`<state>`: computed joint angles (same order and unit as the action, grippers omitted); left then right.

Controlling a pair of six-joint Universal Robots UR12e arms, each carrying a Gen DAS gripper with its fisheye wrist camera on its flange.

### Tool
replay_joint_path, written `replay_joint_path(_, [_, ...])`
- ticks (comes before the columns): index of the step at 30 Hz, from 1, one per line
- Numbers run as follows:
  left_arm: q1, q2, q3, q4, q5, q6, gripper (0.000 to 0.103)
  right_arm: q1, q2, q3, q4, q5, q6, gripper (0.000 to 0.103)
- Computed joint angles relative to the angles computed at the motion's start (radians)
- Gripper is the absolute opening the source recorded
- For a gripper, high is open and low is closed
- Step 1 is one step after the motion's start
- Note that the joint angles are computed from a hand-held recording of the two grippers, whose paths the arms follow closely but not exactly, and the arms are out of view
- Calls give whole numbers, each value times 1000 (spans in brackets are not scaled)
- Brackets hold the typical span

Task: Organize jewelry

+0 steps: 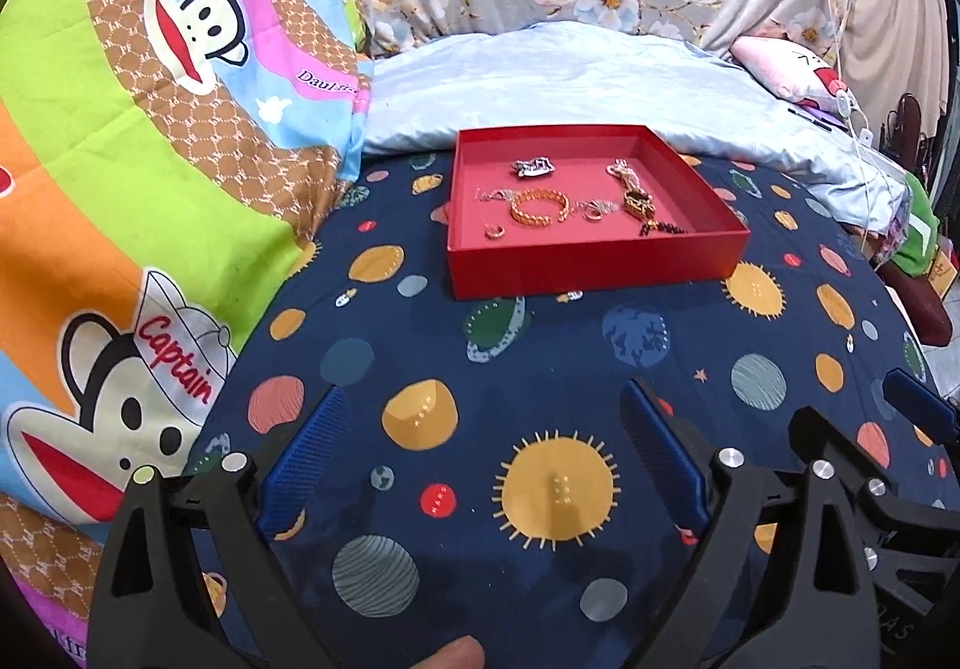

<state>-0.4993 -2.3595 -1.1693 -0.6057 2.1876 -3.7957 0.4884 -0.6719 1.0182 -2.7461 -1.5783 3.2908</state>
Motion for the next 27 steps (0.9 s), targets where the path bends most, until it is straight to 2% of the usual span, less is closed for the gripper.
replay_joint_path(27, [11, -14, 36, -3, 9, 2, 90, 5, 28, -57, -9, -41, -10, 86])
